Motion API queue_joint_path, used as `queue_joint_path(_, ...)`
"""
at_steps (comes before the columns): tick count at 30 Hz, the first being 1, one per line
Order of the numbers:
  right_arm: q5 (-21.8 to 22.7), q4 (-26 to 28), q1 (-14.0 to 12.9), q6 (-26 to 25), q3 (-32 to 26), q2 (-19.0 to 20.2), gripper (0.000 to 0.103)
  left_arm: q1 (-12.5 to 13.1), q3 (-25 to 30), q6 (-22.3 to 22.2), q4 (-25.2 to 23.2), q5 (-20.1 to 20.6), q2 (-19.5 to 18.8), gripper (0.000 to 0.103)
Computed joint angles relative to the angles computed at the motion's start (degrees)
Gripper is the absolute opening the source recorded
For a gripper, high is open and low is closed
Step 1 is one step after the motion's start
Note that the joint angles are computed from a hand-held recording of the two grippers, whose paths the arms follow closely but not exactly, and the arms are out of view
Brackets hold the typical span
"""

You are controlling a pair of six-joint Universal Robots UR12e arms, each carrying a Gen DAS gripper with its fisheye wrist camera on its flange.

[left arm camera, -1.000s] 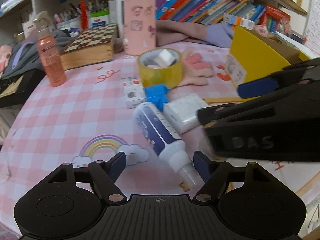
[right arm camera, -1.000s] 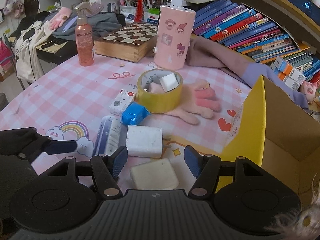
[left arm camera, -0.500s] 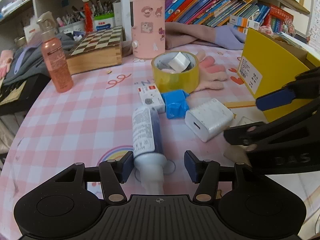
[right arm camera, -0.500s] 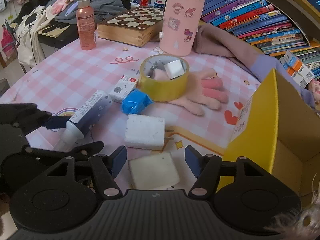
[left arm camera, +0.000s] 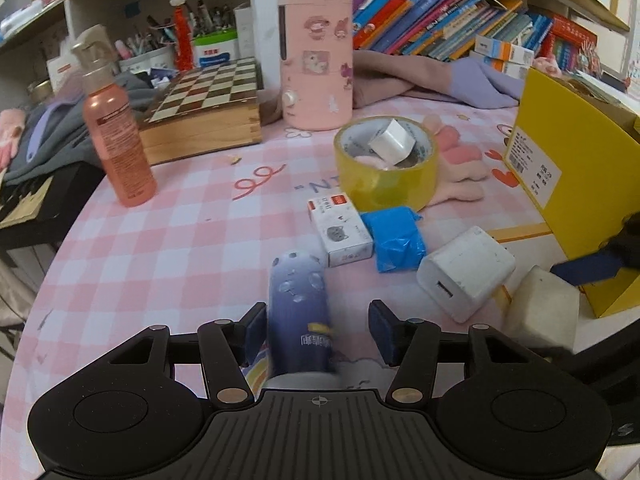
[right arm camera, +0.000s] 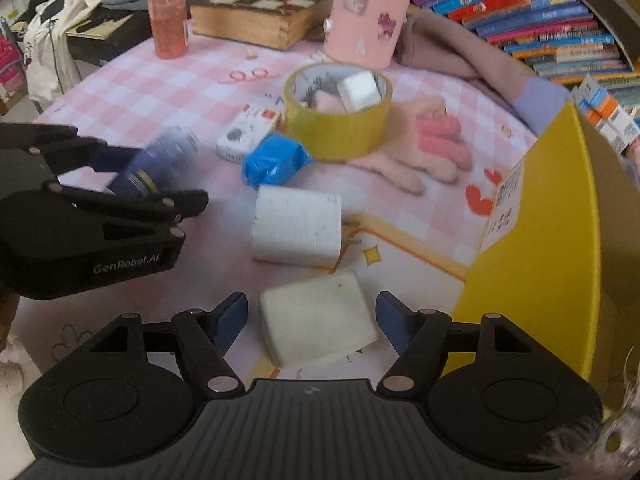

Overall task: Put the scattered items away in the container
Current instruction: 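Grasp the white-blue cream tube with the left tool while the right tool grasps the white sponge, then carry the cream tube and white sponge over the open yellow box with both tools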

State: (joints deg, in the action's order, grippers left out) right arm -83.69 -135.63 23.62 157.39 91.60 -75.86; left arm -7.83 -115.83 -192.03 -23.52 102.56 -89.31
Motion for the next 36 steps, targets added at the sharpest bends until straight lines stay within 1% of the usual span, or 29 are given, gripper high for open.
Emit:
queue_joint_path(2, 0.83, 0.16, -0.28, 1.39, 0.02, 0.03, 0.070, 0.17, 0.06, 0.24, -0.21, -0.46, 0.03, 0.052)
queue_joint_path(4, 1.36, 0.36, -0.50, 2.59, 0.11, -0.04, 0.069, 0.28, 0.18, 0.56, -0.32, -0.71, -0.04, 0.049)
queue_joint_path(7, 1.90, 0.65, -0.70, 4.02, 0.32, -0.23, 0.068, 0.45, 0.68, 0.91, -0.89, -0.98, -0.27, 0.042)
queue_joint_path(9, 2.38, 0.65, -0.89, 4.71, 0.52, -0.36, 0.067, 0.55, 0.84, 0.89, -1.21, -1.12, -0.28, 0.034)
queue_joint_path(11, 2.78, 0.21, -1.07, 5.32, 0.78, -0.46, 0.065, 0.70, 0.89, 0.22, -1.67, -1.43, -0.13, 0.031)
queue_joint_path(12, 2.81, -0.28, -1.14, 5.75, 0.94, -0.49, 0.060, 0.75, 0.83, -0.24, -1.91, -1.56, 0.02, 0.031)
queue_joint_path(15, 3.40, -0.93, -1.40, 6.69, 1.14, -0.52, 0.053, 0.73, 0.34, -1.77, -2.40, -1.75, 0.73, 0.031)
queue_joint_path(17, 3.61, -1.25, -1.38, 6.82, 1.27, -0.64, 0.049, 1.05, -0.20, -4.47, -2.64, -2.78, 1.54, 0.031)
queue_joint_path(19, 5.59, -1.07, -1.73, 7.20, 1.36, -0.92, 0.046, 1.33, -0.89, -7.36, -2.23, -3.81, 2.54, 0.031)
queue_joint_path(23, 7.03, -3.43, -1.75, 6.43, 2.34, -2.00, 0.044, 0.69, -1.66, -9.19, -1.14, -3.33, 4.17, 0.031)
queue_joint_path(30, 9.13, -7.44, -2.35, 7.16, 4.52, -4.87, 0.044, -0.69, -2.51, -11.34, -0.23, -2.69, 7.69, 0.031)
queue_joint_path(36, 10.54, -11.52, -3.36, 8.69, 8.12, -8.68, 0.044, -3.31, -3.23, -11.15, 0.41, -1.69, 10.52, 0.031)
